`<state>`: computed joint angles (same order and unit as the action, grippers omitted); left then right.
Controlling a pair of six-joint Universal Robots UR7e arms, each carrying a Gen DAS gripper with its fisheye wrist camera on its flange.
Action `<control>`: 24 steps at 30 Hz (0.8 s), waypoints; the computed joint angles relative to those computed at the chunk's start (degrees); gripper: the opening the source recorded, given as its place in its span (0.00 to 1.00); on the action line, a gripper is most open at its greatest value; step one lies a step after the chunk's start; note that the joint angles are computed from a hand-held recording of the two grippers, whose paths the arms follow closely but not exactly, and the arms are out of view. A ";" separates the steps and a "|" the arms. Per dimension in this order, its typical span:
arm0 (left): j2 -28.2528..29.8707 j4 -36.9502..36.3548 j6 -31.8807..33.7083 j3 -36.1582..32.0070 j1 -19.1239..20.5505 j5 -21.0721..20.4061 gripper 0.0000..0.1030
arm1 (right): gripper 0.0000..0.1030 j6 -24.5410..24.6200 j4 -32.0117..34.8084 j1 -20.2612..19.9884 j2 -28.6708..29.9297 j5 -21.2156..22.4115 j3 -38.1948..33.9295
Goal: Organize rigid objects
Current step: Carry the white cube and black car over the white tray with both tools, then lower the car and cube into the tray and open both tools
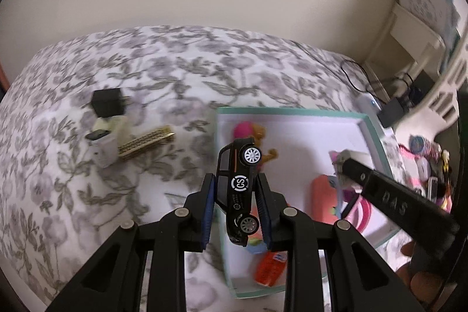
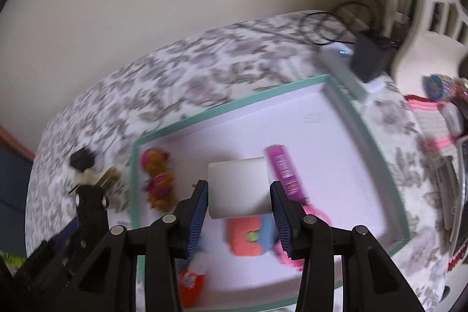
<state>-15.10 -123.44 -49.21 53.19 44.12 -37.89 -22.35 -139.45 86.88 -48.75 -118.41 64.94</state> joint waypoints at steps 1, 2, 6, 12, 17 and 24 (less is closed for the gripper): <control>0.85 0.22 0.91 -1.19 -0.08 -0.20 0.27 | 0.45 0.33 -0.42 -0.22 0.07 -0.49 -0.37; 2.00 0.55 2.44 -2.77 -0.18 -0.49 0.27 | 0.45 0.70 -0.83 -0.43 0.14 -0.85 -0.74; 4.74 1.17 6.18 -6.55 -0.49 -0.78 0.27 | 0.45 1.39 -2.56 -0.94 0.33 -1.91 -1.75; 8.26 2.35 11.32 -11.20 -1.02 0.04 0.27 | 0.45 2.16 -3.86 -1.54 0.18 -2.36 -2.14; 9.46 2.83 12.13 -12.80 -0.82 -0.53 0.27 | 0.45 2.38 -3.11 -1.81 0.68 -2.81 -2.82; 10.09 3.04 12.69 -13.47 -0.33 -1.05 0.27 | 0.45 2.22 -1.86 -2.05 1.24 -3.38 -3.45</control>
<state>-5.01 -120.41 -36.52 39.72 43.79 -38.94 -20.13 -141.31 84.83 -47.51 -121.78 61.49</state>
